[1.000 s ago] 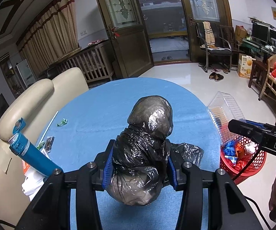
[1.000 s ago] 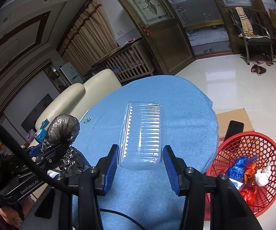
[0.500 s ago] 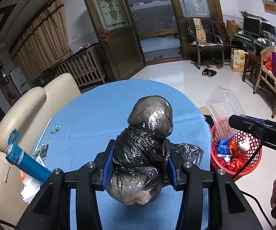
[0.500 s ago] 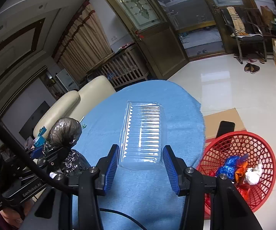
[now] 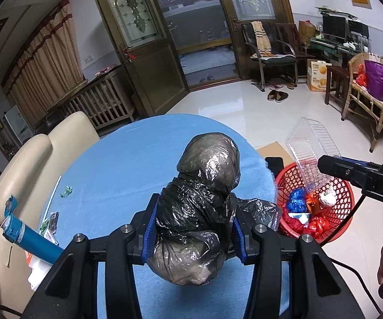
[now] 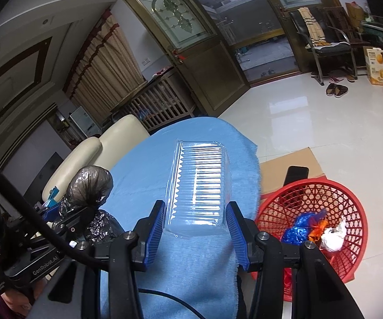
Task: Collect trash
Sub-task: 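Carry the black bag and clear container toward the red wastebasket with both grippers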
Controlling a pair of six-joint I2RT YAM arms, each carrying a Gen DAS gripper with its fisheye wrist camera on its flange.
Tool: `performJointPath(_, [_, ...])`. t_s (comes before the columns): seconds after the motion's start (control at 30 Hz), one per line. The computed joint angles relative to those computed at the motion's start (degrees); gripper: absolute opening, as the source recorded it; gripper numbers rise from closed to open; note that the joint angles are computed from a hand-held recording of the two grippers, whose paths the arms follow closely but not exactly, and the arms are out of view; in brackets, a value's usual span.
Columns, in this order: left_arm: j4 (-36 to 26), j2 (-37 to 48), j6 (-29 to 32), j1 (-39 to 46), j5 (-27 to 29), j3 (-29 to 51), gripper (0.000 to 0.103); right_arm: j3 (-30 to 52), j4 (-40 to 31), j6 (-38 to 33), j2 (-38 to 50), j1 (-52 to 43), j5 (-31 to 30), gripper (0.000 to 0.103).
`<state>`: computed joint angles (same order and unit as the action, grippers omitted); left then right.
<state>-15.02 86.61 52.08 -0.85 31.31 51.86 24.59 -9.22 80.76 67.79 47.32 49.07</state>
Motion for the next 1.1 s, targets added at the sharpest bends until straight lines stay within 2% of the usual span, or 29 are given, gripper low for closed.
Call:
performJointPath(0.47, [-0.6, -2.39, 1.39, -3.49, -1.13, -2.33, 0.049, -4.51, -10.81, 10.36, -9.04, 3.77, 2.64, 0.05])
performJointPath(0.8, [-0.44, -3.44, 1.66, -5.82, -2.62, -3.88, 0.049, -4.36, -19.75, 19.43, -11.41, 7.87, 4.95, 0.05])
performJointPath(1.1, [-0.29, -3.92, 1.99, -7.76, -3.45, -4.57, 0.049, -5.39, -23.43, 23.05, -13.97, 8.99, 5.59, 0.05])
